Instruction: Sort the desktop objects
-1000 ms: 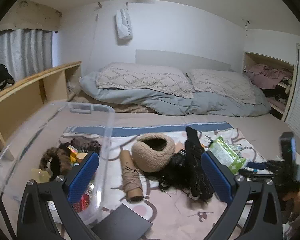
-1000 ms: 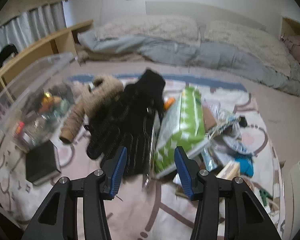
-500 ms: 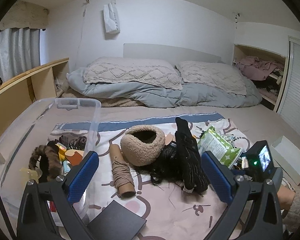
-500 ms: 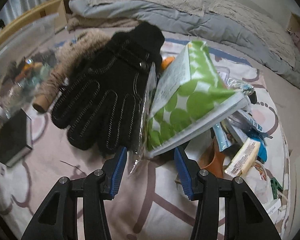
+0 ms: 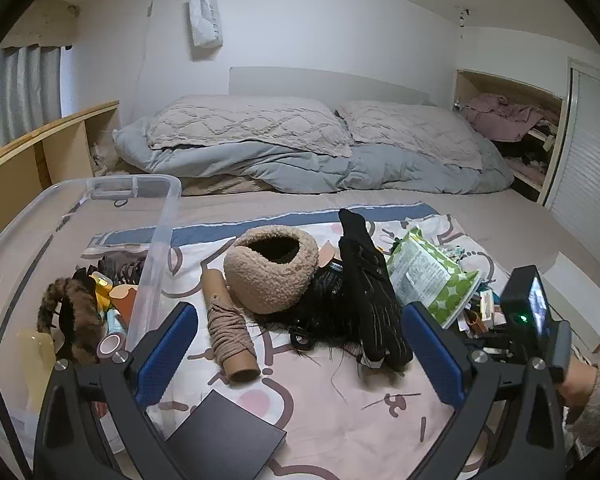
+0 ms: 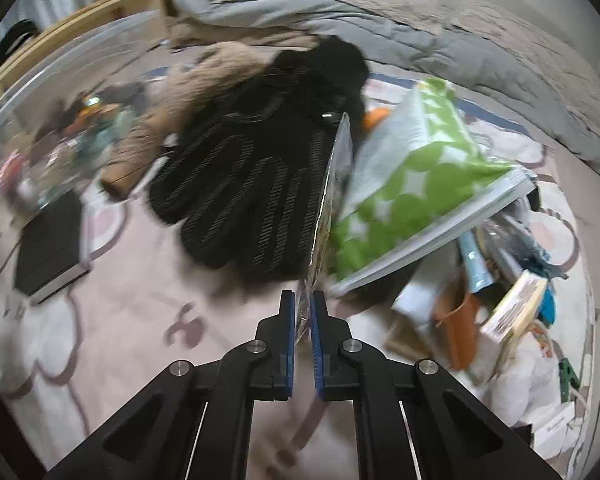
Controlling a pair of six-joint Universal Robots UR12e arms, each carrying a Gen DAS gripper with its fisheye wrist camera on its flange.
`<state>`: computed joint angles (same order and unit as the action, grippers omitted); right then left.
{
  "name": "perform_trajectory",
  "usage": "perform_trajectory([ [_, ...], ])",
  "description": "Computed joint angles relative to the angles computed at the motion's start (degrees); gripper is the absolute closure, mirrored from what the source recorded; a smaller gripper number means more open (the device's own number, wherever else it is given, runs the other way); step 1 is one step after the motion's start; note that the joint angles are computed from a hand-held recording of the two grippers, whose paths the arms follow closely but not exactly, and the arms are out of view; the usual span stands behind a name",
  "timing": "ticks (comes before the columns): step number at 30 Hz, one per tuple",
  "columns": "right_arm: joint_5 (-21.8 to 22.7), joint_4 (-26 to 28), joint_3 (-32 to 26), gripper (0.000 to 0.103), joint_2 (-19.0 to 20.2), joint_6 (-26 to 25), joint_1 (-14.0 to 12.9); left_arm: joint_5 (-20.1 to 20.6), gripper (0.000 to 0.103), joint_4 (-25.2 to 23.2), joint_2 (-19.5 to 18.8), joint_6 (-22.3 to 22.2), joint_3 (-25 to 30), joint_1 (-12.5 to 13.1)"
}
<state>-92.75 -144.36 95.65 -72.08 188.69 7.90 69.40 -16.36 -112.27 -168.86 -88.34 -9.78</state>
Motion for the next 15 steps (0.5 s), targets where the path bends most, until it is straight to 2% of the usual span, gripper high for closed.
perform_trajectory([
  [9, 10.85, 1.16, 3.32, 0.096, -4.55, -5.48, 1.10, -2.07, 0.001, -0.92, 0.18, 0.22, -0.01, 0.45],
  [15, 22.75, 0.66, 4.15, 0.096, -5.89, -7.59, 0.68, -2.93, 0.001, -0.08, 0.74, -0.12, -0.53, 0.54],
])
